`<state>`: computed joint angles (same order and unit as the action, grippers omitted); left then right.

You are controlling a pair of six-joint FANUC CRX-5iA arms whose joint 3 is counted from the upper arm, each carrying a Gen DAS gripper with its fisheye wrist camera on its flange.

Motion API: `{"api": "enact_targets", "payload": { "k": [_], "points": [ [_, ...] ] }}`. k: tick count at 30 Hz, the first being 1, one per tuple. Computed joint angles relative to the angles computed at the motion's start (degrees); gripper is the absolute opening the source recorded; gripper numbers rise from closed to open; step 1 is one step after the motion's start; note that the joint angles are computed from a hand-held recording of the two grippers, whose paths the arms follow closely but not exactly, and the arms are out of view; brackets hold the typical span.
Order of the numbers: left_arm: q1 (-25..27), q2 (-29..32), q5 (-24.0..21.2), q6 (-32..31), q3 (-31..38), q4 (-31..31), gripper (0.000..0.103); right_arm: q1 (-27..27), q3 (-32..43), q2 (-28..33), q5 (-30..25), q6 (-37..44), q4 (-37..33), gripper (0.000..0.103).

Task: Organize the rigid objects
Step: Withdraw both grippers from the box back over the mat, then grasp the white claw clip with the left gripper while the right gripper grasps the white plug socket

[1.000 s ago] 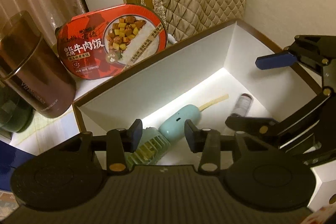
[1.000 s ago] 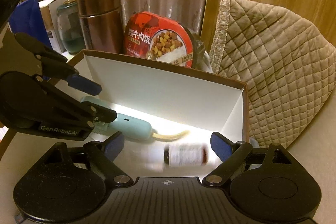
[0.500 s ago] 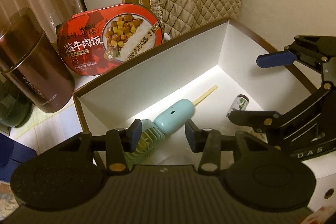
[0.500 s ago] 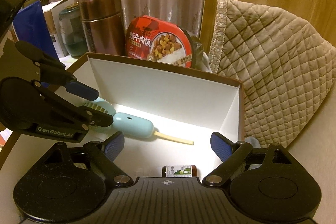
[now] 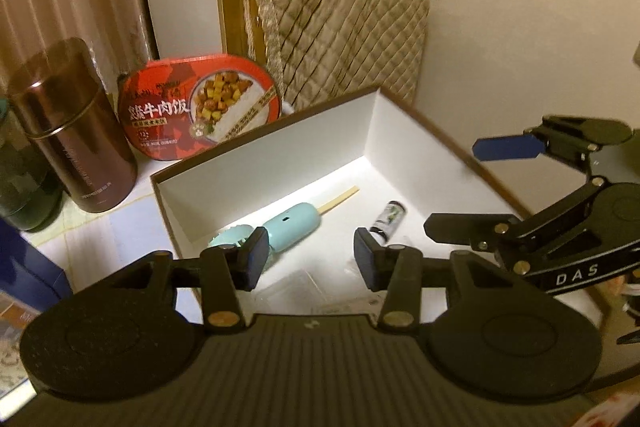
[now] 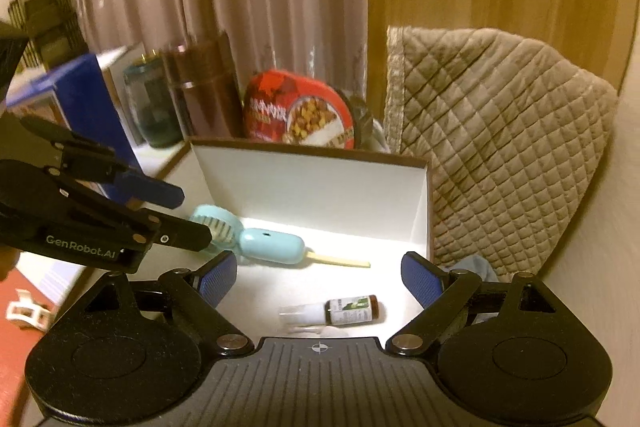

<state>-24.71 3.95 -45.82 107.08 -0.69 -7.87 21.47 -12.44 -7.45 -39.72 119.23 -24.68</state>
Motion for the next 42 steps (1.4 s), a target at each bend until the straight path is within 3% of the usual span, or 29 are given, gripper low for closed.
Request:
{"api": "enact_targets", "payload": {
  "k": [8,15,25,30,37,42],
  "points": [
    [-3.0,-9.9,-2.7,7.0,-5.2,-4.3,0.045,1.1,-6.0,-10.4,-1.1,-5.4,0.4,0.086],
    [-5.4,-19.6,-8.6,14.7,-10.0,-9.7,0.045,7.9,-13.5,-20.2,-0.4,-18.1,8.4,0.086],
    [-10.3,-31.0,-18.5,25.2,-15.3,-16.0,0.047,24.1,-23.1,-32.4,-0.2,-40.6,22.4,0.086],
    [-13.9,-34.3,-23.1,29.5,-16.7,-18.5,0.048,34.7,-27.8,-36.7,-1.2,-54.2,32.5,0.086],
    [-18.3,-38.2,-28.7,34.9,-19.2,-21.0,0.048,48.6,-33.6,-40.3,-4.1,-71.8,44.9,0.086],
    [-19.9,-40.0,-31.4,36.6,-20.8,-21.8,0.048,55.3,-36.0,-39.9,-5.4,-80.4,49.3,0.086]
  ]
}}
